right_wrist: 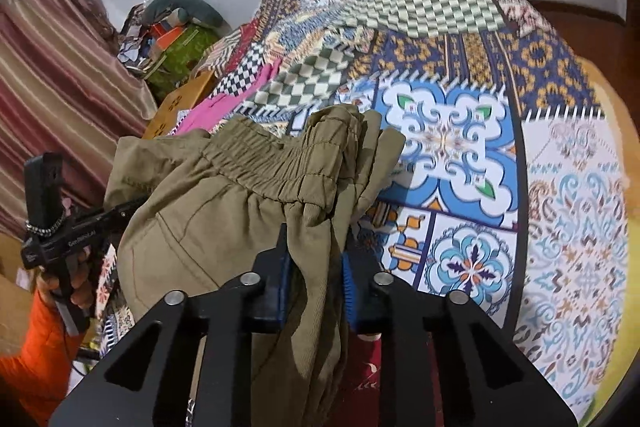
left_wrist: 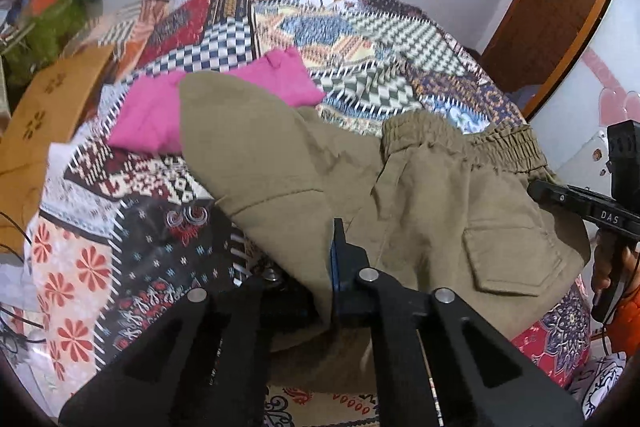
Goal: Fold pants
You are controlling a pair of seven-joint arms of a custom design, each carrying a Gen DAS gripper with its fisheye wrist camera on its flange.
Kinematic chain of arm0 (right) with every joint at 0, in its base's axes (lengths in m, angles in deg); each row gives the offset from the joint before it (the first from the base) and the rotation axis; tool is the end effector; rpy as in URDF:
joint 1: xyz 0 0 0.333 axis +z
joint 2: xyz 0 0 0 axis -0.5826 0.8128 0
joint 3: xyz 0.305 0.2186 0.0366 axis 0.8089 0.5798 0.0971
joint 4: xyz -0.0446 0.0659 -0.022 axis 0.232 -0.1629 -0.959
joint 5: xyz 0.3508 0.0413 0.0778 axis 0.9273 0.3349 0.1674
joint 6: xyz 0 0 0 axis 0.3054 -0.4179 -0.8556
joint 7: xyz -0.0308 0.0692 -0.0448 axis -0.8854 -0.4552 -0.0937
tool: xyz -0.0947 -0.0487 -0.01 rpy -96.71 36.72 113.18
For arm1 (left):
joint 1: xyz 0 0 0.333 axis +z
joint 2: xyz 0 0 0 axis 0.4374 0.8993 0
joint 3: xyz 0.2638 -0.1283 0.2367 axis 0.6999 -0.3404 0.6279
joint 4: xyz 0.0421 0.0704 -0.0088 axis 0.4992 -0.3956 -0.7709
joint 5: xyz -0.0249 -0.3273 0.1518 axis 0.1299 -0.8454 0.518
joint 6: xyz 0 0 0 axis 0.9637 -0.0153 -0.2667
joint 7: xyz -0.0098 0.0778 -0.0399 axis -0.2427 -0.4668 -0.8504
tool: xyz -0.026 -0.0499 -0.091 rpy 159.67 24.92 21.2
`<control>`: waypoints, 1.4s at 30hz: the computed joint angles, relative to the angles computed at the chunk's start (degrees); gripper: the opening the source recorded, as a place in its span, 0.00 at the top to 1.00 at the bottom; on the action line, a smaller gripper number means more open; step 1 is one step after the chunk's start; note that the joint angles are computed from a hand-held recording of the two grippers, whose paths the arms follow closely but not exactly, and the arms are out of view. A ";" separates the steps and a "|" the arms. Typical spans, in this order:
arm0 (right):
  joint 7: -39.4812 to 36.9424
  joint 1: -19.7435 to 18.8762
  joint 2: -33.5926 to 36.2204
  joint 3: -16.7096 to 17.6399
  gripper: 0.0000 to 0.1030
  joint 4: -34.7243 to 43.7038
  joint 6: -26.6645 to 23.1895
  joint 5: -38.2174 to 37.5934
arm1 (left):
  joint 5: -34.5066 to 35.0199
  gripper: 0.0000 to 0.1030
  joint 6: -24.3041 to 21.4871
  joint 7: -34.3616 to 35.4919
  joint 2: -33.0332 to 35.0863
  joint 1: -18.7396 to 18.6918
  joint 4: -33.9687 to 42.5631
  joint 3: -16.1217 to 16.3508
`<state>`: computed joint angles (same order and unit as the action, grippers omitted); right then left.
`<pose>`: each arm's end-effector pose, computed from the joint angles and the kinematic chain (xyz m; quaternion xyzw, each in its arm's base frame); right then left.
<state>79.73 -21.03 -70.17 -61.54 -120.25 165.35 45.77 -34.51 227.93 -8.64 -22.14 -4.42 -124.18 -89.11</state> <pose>0.5960 0.2705 0.5529 -0.6945 0.6154 -0.0108 0.3727 0.6083 -0.4346 0.5567 -0.6059 0.7356 -0.2819 0.1110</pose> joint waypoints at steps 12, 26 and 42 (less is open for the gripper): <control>-0.25 1.36 -0.57 -0.22 0.89 2.40 3.32 -4.91 | 3.66 0.94 1.64 -1.74 -1.04 -1.52 2.70 1.24; 2.01 2.12 4.04 -0.07 0.89 12.89 3.88 -13.32 | 8.56 0.94 2.49 -4.26 -1.69 -1.13 6.96 3.28; 3.33 5.08 21.53 0.06 0.89 42.06 -5.64 -20.58 | 6.78 0.94 -4.41 -0.71 6.67 2.98 22.52 4.97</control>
<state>83.06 -15.95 -48.64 -61.48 -78.19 159.71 25.19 -27.72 223.52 -9.35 -15.47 -1.44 -101.67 -84.14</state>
